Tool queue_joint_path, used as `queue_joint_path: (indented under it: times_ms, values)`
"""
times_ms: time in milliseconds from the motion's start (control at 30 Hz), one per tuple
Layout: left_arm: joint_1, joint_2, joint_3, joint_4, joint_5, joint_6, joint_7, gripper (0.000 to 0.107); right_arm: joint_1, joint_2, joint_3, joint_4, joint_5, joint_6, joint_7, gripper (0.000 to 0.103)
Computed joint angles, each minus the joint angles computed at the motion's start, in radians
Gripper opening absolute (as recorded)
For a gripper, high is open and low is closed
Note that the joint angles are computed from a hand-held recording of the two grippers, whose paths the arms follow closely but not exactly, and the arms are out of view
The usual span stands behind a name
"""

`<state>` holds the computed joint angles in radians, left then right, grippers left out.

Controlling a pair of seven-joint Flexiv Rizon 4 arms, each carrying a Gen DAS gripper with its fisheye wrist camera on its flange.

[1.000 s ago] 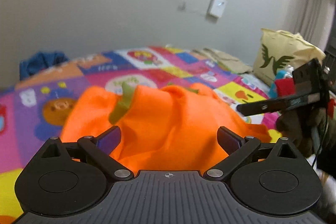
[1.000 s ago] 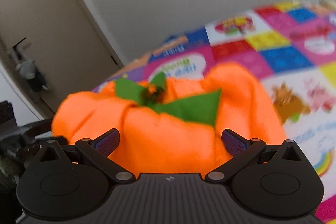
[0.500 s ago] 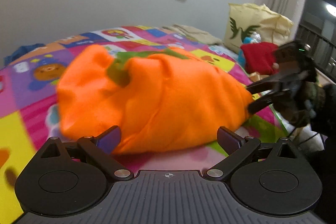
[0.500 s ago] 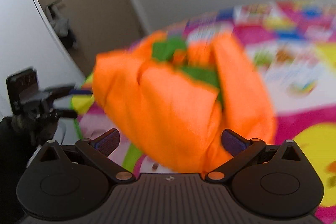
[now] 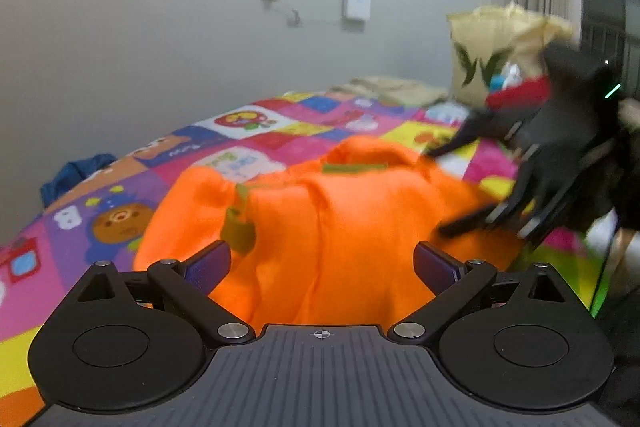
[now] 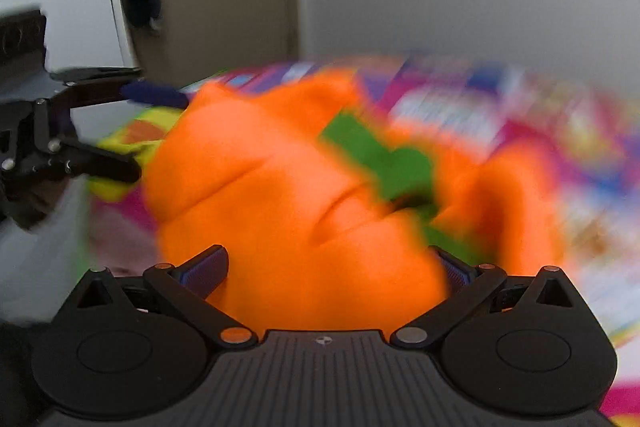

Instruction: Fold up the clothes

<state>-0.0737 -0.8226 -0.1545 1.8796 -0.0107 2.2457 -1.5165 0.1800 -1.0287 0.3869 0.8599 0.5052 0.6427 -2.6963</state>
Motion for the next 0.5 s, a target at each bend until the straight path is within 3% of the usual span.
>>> queue_joint_path:
  times_ms: [67,167,233,300,367,433,500]
  values:
    - [0.064,-0.009,-0.06,-0.004,0.058,0.029,-0.061,0.1,-0.03,-0.012,0.035,-0.041,-0.002,-0.176,-0.017,0.103]
    - [0.161,-0.013,-0.143,-0.021,0.178,0.029,-0.151,0.1,-0.068,0.024,0.046,-0.021,0.05,-0.223,-0.124,0.103]
    - [0.245,-0.014,-0.212,-0.063,0.286,-0.047,-0.191,0.1,-0.077,0.02,0.027,-0.067,0.11,-0.186,-0.041,0.103]
    - [0.328,-0.027,-0.291,-0.119,0.367,-0.143,-0.202,0.1,-0.055,0.02,-0.016,-0.077,0.15,-0.011,0.067,0.103]
    - [0.426,-0.073,-0.422,-0.157,0.357,-0.224,-0.112,0.101,0.022,-0.008,-0.092,-0.09,0.085,0.16,0.143,0.103]
    - [0.549,-0.167,-0.585,-0.247,0.45,-0.392,-0.14,0.101,0.098,-0.058,-0.182,-0.123,-0.004,0.314,0.261,0.103]
    - [0.617,-0.255,-0.709,-0.298,0.415,-0.534,-0.08,0.101,0.174,-0.137,-0.302,-0.197,-0.104,0.378,0.38,0.103]
